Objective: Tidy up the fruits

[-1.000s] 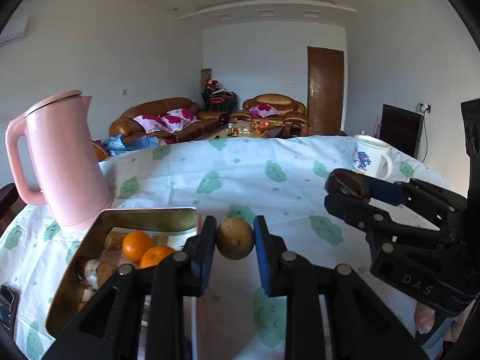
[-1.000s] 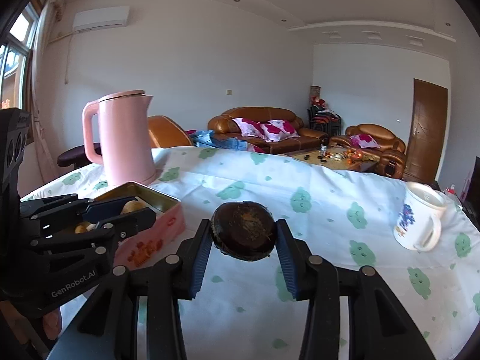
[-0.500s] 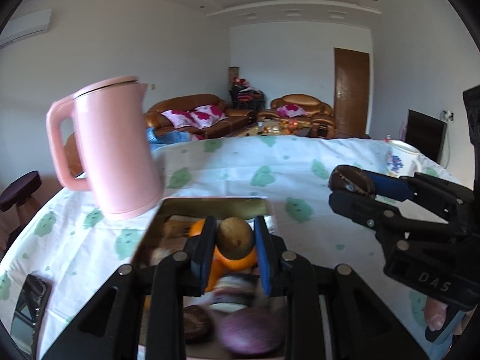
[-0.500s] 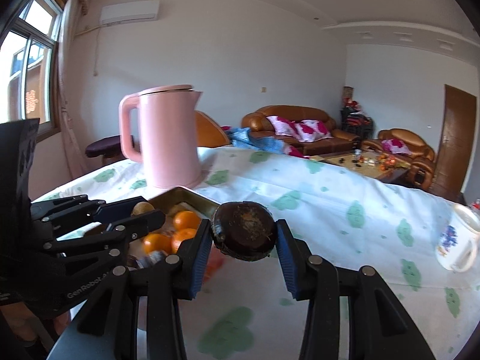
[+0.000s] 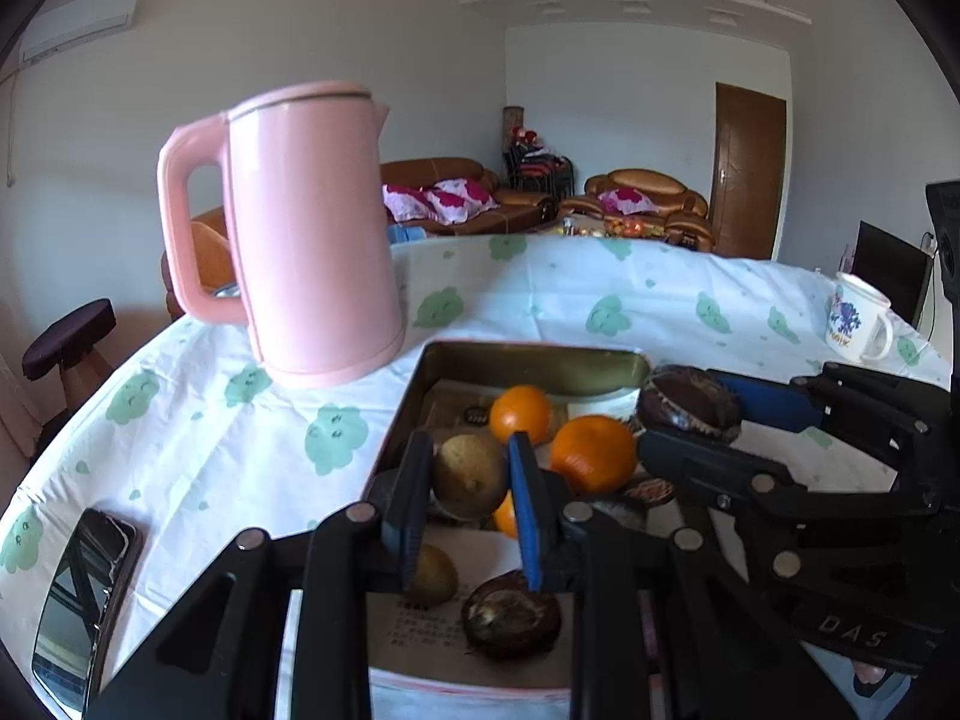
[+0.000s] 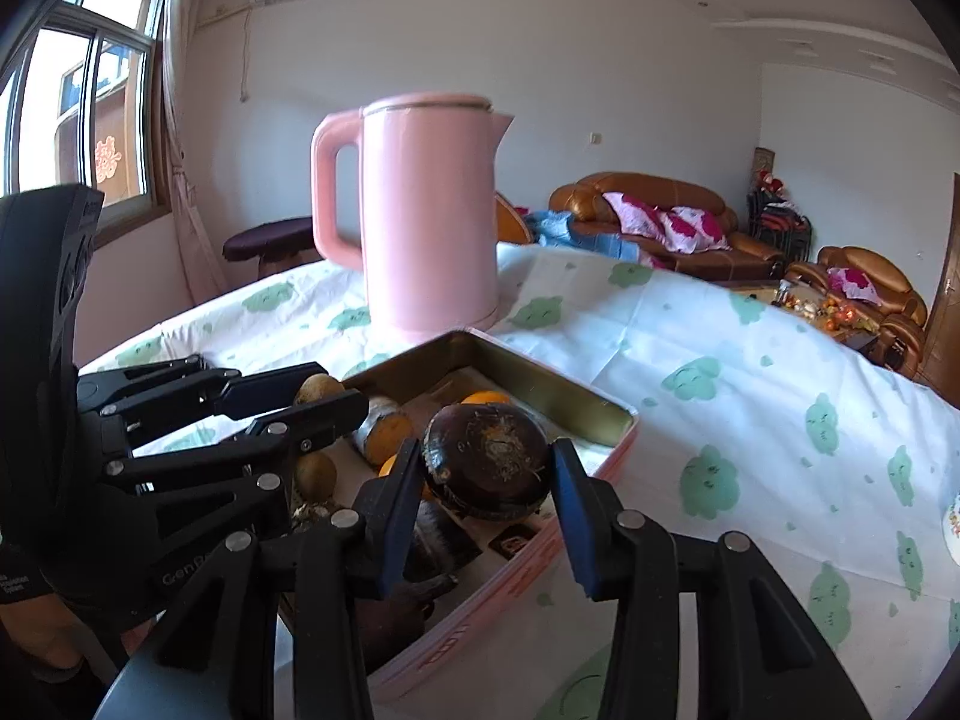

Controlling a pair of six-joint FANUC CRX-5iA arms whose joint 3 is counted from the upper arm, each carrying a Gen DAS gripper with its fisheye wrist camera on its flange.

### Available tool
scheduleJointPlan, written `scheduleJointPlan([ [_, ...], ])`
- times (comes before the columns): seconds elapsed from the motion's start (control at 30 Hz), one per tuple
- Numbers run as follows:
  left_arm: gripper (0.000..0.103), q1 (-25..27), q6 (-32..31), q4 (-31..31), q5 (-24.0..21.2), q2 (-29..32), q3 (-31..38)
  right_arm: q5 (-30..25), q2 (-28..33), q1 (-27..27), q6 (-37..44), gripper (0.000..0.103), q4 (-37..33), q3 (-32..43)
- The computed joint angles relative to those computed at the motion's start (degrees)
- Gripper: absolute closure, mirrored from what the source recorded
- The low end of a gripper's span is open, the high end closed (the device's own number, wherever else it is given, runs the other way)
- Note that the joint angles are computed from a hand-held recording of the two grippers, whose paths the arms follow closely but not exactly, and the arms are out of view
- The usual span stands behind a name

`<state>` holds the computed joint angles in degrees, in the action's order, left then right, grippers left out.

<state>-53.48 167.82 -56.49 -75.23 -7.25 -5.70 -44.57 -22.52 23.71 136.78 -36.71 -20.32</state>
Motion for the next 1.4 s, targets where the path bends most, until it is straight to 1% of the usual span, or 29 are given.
scheduleJointPlan([
  [0.1,0.076,1.26,-0.70,1.77,1.43,-0.68,-0.75,-0.30,0.72,1.42,-1.38,0.058,2.12,-0.13],
  [0.23,0.074,1.07,-1.86,2.04,1.01,-0.18,-0.33,-1.29,1.51,2.05,-2.13,0.058,3.03,-0.03],
  [0.33,0.073,1.00,-1.56,1.99,1.03,-0.48,-0.59,-1.88,1.95,2.48,-2.88,0.058,3.71,0.15],
  [0.37,0.072,1.00,-1.56,1.96,0.95,-0.51,-0.56,-1.75,1.93,2.48,-2.94,0.057,3.71,0.08],
  [0.43,0.067,0.55,-0.78,1.49,0.09,-0.56,-0.52,-0.69,1.41,2.68,-3.56,0.050,4.21,-0.44],
  [0.47,0.062,0.38,-0.31,1.32,-0.24,-0.72,-0.56,-0.75,1.33,2.35,-3.38,0.049,3.89,-0.37],
  [0.5,0.055,-0.04,0.44,0.82,-0.87,-0.93,-0.57,-1.00,1.24,1.80,-3.00,0.045,3.24,-0.23],
  [0.53,0.051,-0.55,1.14,0.20,-1.52,-1.08,-0.54,-1.33,1.13,1.01,-2.57,0.042,2.35,0.00],
  [0.6,0.039,-1.75,2.62,-1.27,-2.36,-1.61,-0.58,-1.76,0.91,0.01,-2.25,0.041,1.28,0.42],
  [0.67,0.034,-2.88,3.31,-2.40,-3.24,-1.82,-0.22,-2.03,0.16,-1.16,-1.84,0.040,0.14,0.57],
  [0.8,0.028,-5.09,3.40,-4.46,-4.37,-2.02,0.69,-1.99,-1.65,-2.62,-1.73,0.039,-0.46,0.24],
  [0.93,0.025,-7.26,3.61,-6.38,-5.33,-1.93,1.51,1.18,-4.68,-2.31,-4.72,0.038,2.84,-1.95],
  [1.0,0.019,-8.24,3.97,-7.19,-5.96,-1.81,1.88,4.60,-6.81,-0.89,-8.82,0.037,7.00,-4.02],
  [1.03,0.017,-8.66,4.21,-7.57,-6.31,-1.65,2.09,5.51,-7.55,-0.88,-9.96,0.035,7.97,-4.56],
  [1.07,0.011,-8.96,4.31,-7.94,-6.57,-1.50,2.25,6.24,-8.39,-1.43,-10.38,0.033,7.99,-4.93],
  [1.1,0.010,-9.39,4.35,-8.40,-7.02,-1.17,2.57,6.39,-8.80,-1.91,-10.30,0.032,7.73,-4.98],
  [1.27,0.009,-10.50,3.85,-9.11,-7.59,-0.70,3.51,6.11,-10.57,-4.21,-8.90,0.032,6.05,-4.83],
  [1.37,0.004,-11.05,3.79,-9.63,-8.09,-0.36,3.97,5.88,-11.34,-4.60,-8.96,0.031,6.03,-4.91],
  [1.4,0.004,-11.13,3.73,-9.68,-8.23,-0.20,4.12,5.77,-11.46,-4.74,-8.81,0.031,5.90,-4.88],
])
